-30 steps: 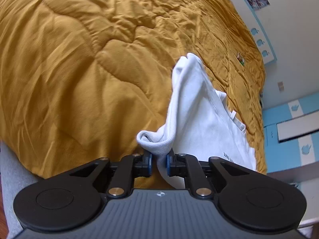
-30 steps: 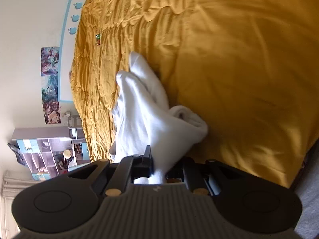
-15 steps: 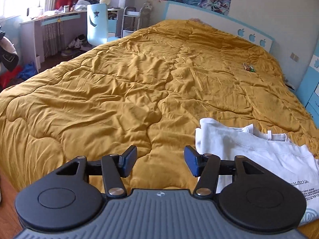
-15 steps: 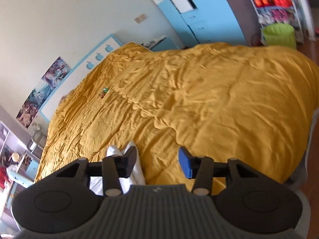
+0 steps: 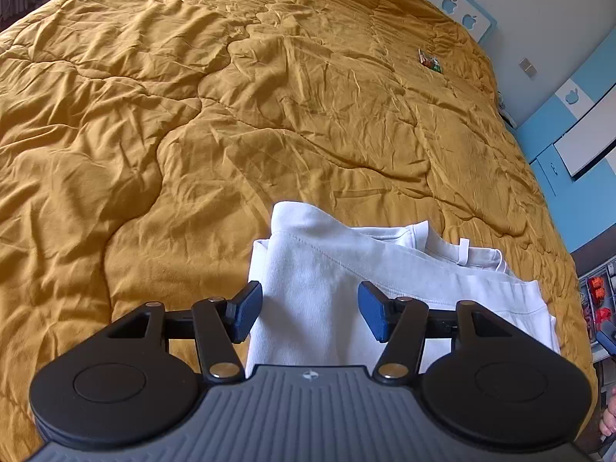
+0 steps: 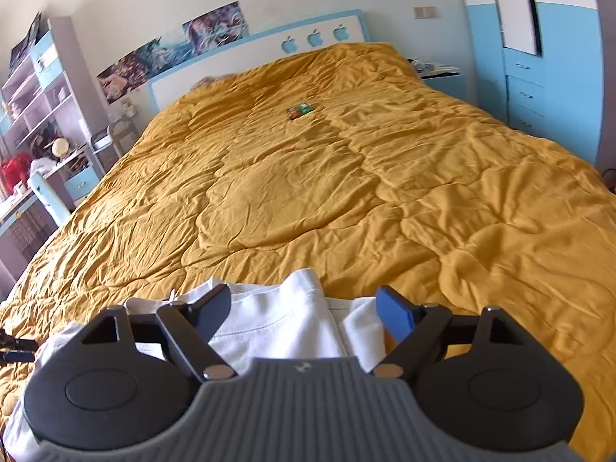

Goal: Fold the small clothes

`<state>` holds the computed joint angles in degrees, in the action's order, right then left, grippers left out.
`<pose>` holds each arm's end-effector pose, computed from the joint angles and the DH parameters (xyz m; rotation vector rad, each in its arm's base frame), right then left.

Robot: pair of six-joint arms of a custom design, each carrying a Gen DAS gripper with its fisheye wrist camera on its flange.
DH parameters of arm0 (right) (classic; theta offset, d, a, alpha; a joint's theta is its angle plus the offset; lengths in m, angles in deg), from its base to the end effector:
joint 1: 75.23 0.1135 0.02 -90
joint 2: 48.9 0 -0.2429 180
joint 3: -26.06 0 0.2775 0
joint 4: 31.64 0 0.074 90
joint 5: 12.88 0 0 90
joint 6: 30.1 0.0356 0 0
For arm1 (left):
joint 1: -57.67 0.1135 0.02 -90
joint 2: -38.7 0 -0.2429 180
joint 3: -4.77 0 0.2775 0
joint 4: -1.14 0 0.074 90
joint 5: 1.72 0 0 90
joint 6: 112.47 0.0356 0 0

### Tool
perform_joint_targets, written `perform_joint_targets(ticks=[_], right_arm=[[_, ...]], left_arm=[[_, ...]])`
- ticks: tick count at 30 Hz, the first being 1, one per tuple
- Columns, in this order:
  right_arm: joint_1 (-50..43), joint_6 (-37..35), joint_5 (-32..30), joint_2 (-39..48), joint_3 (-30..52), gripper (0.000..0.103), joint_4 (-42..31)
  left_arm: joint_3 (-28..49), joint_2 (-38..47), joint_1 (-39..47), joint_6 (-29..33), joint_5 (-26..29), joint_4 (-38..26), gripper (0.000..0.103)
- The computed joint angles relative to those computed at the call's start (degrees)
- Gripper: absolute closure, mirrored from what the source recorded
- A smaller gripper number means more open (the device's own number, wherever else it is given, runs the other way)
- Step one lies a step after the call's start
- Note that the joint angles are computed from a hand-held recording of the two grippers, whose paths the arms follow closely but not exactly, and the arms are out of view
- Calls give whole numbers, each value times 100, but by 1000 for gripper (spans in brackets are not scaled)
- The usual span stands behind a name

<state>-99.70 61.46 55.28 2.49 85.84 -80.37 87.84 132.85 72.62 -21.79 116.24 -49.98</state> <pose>0.2099 -0.0810 0.2745 0.3062 2.2027 0.2153 0.3512 0.0765 0.2092 -0.1607 2.5476 -0.5427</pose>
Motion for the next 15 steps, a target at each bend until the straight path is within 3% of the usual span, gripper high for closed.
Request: perform_joint_targets(ticks=[9,12,13,14,15], right_arm=[[981,-415,828,3176,1290,21,962],[1087,-747,966,3897,1641,25,1033],[1073,-883,898,4097,1682,29,1112],[1047,-933,842,4186,1683,47,1184],[990,-909,714,4218,1615,75,1336]], left_arm=[[937,1243,-26,-6,449,-16,36],[1025,1416,-72,29,441,94,49],[1000,1425,-65,-94,429,163,58],[978,1430,-45,-300,419,226,70],[966,1430,-20,-436,448,287,78]])
